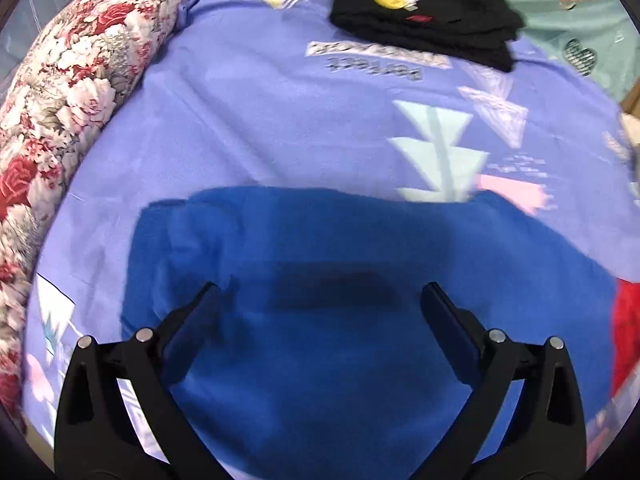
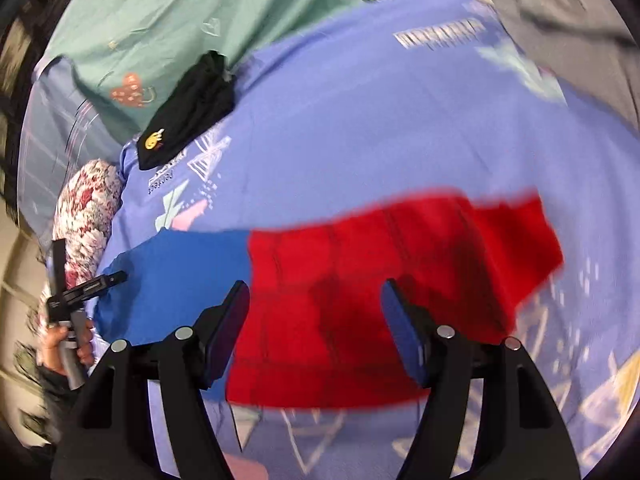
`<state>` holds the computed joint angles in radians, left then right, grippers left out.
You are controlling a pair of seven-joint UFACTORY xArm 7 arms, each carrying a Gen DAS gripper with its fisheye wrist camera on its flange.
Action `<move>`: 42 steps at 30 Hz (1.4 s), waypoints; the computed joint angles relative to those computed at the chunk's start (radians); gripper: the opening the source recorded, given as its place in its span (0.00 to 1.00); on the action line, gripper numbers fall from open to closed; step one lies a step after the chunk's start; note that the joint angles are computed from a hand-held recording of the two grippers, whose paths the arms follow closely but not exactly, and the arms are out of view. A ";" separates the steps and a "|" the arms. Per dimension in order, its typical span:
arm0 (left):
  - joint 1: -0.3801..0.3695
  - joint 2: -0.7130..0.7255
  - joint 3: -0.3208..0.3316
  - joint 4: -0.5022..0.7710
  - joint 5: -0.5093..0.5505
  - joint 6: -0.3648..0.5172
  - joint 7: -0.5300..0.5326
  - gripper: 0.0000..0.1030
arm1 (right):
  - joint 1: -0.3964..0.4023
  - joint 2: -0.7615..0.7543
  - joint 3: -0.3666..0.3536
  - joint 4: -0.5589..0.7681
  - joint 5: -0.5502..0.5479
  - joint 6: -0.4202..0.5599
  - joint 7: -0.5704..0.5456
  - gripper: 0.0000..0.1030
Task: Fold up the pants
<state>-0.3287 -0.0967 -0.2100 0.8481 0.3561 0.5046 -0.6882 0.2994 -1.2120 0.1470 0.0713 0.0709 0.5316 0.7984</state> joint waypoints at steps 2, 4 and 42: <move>-0.021 -0.043 0.000 -0.042 -0.064 -0.030 0.056 0.98 | 0.008 0.138 -0.028 0.041 -0.005 -0.088 -0.049 0.54; -0.031 -0.081 -0.013 -0.079 -0.074 -0.045 0.084 0.98 | 0.064 0.273 -0.111 0.071 0.033 -0.180 -0.125 0.46; -0.065 -0.177 -0.014 -0.263 -0.274 -0.082 0.304 0.98 | -0.087 -0.768 0.001 -0.095 0.071 0.751 0.129 0.71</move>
<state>-0.3937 -0.2740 -0.2241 0.5854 0.0824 0.4223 -0.3843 0.2128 -1.9795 0.1477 -0.0237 0.1423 1.2825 0.9276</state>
